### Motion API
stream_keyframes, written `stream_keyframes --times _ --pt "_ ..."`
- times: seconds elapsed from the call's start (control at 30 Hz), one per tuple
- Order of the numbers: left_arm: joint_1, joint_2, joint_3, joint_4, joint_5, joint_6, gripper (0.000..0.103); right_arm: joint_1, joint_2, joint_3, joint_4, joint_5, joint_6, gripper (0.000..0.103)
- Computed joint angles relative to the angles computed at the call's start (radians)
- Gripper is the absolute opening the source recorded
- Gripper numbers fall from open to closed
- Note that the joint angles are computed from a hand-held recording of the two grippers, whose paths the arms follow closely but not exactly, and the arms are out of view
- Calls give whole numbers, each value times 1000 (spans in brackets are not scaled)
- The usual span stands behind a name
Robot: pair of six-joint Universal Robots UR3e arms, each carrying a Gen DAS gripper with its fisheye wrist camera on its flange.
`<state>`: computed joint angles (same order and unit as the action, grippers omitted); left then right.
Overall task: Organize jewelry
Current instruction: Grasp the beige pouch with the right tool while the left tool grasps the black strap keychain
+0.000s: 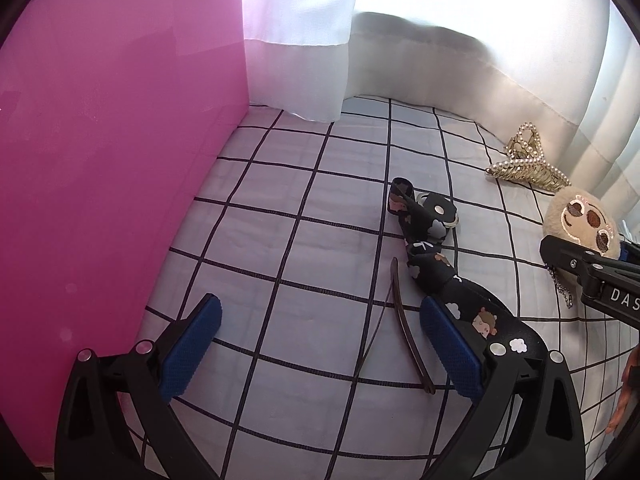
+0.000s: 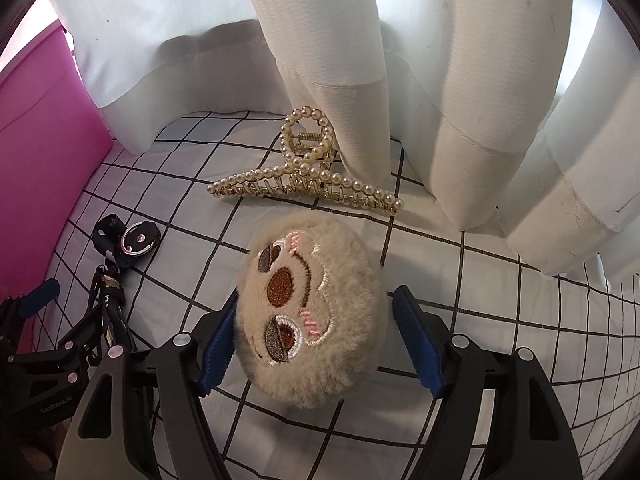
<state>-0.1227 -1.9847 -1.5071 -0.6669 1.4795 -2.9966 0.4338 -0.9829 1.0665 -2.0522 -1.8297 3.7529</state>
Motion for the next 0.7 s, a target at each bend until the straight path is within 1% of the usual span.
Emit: stream_keyframes --times 0.07,0.1,0.13,0.17,0.2,0.23,0.27,0.3,0.37,0.4,0.47,0.7 --pt "5 20 -25 4 -3 -5 94 -1 -16 27 -15 4 2 68" --pt "7 31 -40 13 -4 -6 88 -1 -25 43 -27 6 1 66" --pt "12 56 -72 25 -7 -3 85 -2 -38 65 -43 10 1 60" --pt "15 68 -86 32 -10 -1 76 -4 -53 90 -57 15 0 54" --pt "18 79 -99 36 -15 3 68 -3 -58 98 -63 17 1 53" --pt "21 89 -108 36 -19 8 64 -3 -63 108 -71 20 3 52" --pt "24 100 -116 34 -25 14 55 -2 -69 120 -81 22 6 51" --pt "26 108 -124 34 -29 20 51 0 -73 129 -89 20 8 50" --pt "30 121 -129 22 -39 31 29 3 -120 186 -108 12 10 49" --pt "31 126 -131 16 -43 35 23 5 -128 196 -112 11 13 49" --pt "30 134 -137 10 -44 41 20 5 -140 210 -118 10 19 49" --pt "49 172 -176 -4 -71 56 14 9 -196 268 -140 -1 44 49"
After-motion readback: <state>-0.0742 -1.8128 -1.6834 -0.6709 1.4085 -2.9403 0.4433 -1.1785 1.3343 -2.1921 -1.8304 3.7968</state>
